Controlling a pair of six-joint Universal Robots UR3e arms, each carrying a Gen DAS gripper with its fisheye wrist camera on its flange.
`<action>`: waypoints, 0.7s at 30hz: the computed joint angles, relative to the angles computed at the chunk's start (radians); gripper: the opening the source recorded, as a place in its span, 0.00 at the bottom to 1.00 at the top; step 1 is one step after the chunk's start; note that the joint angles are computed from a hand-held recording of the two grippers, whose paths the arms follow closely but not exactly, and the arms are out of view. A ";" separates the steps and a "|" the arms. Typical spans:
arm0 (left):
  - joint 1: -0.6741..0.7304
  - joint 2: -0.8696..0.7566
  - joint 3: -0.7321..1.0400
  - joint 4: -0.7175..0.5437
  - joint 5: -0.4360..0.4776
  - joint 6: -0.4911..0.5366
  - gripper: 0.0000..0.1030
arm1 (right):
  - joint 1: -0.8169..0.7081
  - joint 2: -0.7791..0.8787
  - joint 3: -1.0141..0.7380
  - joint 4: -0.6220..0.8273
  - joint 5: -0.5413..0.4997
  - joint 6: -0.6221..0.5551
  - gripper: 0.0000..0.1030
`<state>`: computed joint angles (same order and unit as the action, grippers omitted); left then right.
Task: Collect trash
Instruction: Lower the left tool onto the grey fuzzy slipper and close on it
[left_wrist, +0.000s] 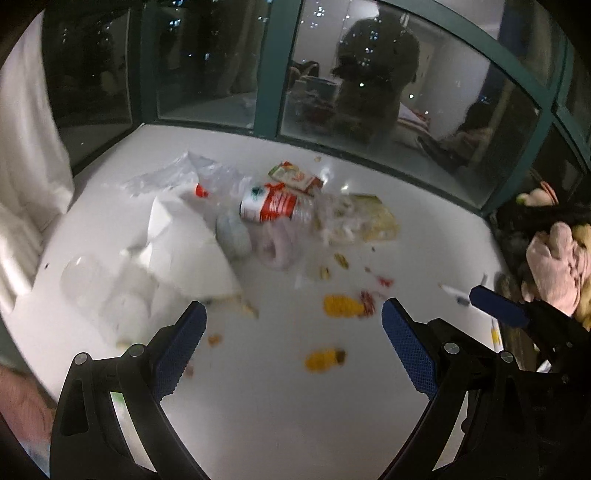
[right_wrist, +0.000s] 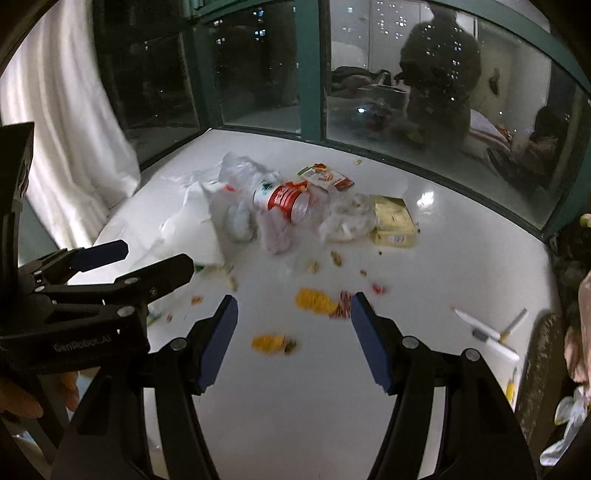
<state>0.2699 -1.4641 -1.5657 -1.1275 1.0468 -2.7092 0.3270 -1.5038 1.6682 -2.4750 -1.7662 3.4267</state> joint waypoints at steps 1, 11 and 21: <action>-0.011 -0.043 0.029 0.022 0.003 -0.013 0.90 | -0.006 0.020 -0.021 0.001 -0.003 -0.003 0.59; -0.152 -0.397 0.329 0.066 0.107 -0.122 0.90 | -0.156 0.211 -0.238 0.057 0.086 -0.098 0.59; -0.276 -0.757 0.707 0.012 0.234 -0.221 0.90 | -0.308 0.393 -0.392 0.095 0.222 -0.154 0.59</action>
